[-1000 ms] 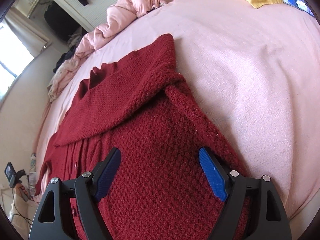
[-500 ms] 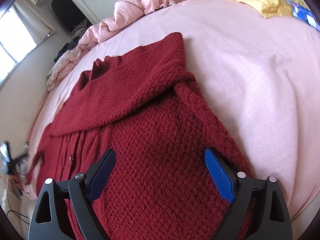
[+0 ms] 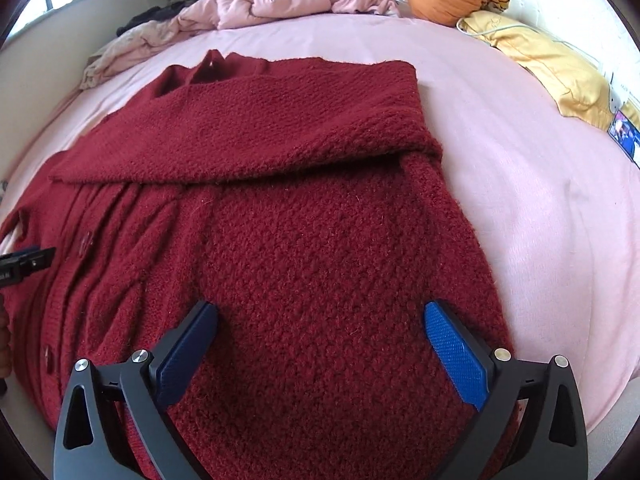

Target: Fold clothes

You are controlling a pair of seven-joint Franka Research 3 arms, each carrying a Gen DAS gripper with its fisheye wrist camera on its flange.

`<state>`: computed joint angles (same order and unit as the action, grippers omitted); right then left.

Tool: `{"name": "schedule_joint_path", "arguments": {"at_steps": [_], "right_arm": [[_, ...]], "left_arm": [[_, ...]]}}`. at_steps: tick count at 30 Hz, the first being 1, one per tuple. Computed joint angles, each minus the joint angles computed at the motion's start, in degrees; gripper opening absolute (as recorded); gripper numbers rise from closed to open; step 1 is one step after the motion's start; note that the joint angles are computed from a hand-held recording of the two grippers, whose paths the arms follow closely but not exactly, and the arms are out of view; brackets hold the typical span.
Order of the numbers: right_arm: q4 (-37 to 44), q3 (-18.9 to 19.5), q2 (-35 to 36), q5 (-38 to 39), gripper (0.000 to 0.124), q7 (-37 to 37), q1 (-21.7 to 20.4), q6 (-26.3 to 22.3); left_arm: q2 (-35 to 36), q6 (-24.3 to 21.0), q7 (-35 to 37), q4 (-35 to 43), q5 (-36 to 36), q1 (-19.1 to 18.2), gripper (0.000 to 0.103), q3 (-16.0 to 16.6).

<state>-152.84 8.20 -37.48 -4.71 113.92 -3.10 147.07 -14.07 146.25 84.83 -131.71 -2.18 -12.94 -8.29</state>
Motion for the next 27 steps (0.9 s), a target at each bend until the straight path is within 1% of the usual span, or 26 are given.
{"name": "schedule_joint_path", "arguments": {"at_steps": [3, 4, 5, 6, 8, 9, 10, 11, 13, 14, 15, 16, 17, 18, 20, 21, 23, 25, 27], "right_arm": [[-0.06, -0.13, 0.04, 0.17, 0.103, 0.16, 0.05, 0.10], [0.21, 0.12, 0.14, 0.00, 0.103, 0.36, -0.08, -0.32], [1.88, 1.61, 0.69, -1.22, 0.103, 1.23, -0.82, -2.86], [3.60, 2.85, 1.31, -2.60, 0.103, 2.15, -1.29, -5.43], [7.21, 4.75, 2.84, -5.63, 0.101, 4.03, -1.57, -10.70], [8.89, 5.58, 3.60, -6.81, 0.099, 4.43, -1.45, -12.46], [10.40, 4.94, 4.51, -7.57, 0.098, 3.65, 0.66, -11.04], [12.09, 4.05, 5.88, -7.22, 0.098, 2.18, 2.59, -8.61], [17.00, 3.51, 10.18, -7.32, 0.098, -0.77, 5.26, -4.68], [20.16, 3.45, 13.27, -7.78, 0.098, -2.44, 6.18, -3.85], [23.51, 3.27, 16.47, -8.15, 0.098, -4.18, 7.16, -3.36], [27.21, 2.97, 20.15, -8.24, 0.098, -5.81, 8.15, -3.85], [31.00, 2.42, 23.81, -7.92, 0.098, -7.73, 9.42, -4.61], [34.68, 1.45, 27.48, -5.95, 0.098, -10.51, 11.16, -5.82], [40.67, -0.05, 33.37, -1.73, 0.098, -15.83, 14.04, -7.69], [43.23, -0.42, 35.96, -0.89, 0.098, -17.47, 15.22, -8.25], [48.07, -0.95, 40.52, -1.67, 0.098, -19.29, 17.42, -9.36], [52.50, -1.61, 44.53, -2.36, 0.098, -20.25, 19.60, -10.50], [56.30, -2.46, 47.80, -2.12, 0.098, -21.34, 21.35, -11.50]], "left_arm": [[-2.44, 1.93, -1.21, -1.64, -1.11, 0.44, 0.097, 0.83], [-2.73, 2.81, -0.36, -2.19, -3.31, 0.05, 0.097, 2.09], [-2.89, 3.67, 0.87, -2.70, -6.00, -0.41, 0.098, 3.50], [-1.44, 2.35, 2.40, -1.66, -8.13, -0.50, 0.099, 4.91], [0.88, 1.12, 3.27, -0.21, -7.42, 0.34, 0.103, 3.93], [1.78, 0.85, 0.93, 0.75, -3.86, 1.59, 0.103, 2.24], [2.12, 0.79, -1.92, 1.21, -1.38, 2.74, 0.103, 0.77], [1.32, 1.63, -2.44, 0.42, -2.91, 2.43, 0.103, 1.30], [-0.80, 3.56, -1.34, -1.59, -8.81, 1.39, 0.103, 3.04], [-1.84, 4.45, -0.80, -2.52, -11.73, 0.79, 0.103, 3.95], [-3.03, 5.42, 1.33, -3.64, -16.59, -0.39, 0.103, 5.97], [-4.21, 6.18, 3.85, -4.64, -21.88, -1.67, 0.103, 8.22], [-4.22, 5.61, 6.69, -4.74, -26.05, -2.79, 0.103, 10.12], [-3.93, 4.54, 9.58, -4.59, -29.97, -3.52, 0.103, 11.68], [-3.77, 4.12, 12.08, -4.27, -35.54, -3.51, 0.103, 12.33], [-3.70, 3.94, 13.14, -4.10, -38.19, -3.43, 0.103, 12.54], [-2.97, 4.01, 15.12, -3.45, -43.75, -3.45, 0.103, 12.65], [-3.37, 3.91, 16.79, -3.79, -47.38, -2.79, 0.103, 12.27], [-2.56, 3.59, 17.38, -3.02, -47.95, -1.52, 0.103, 11.03]]}}
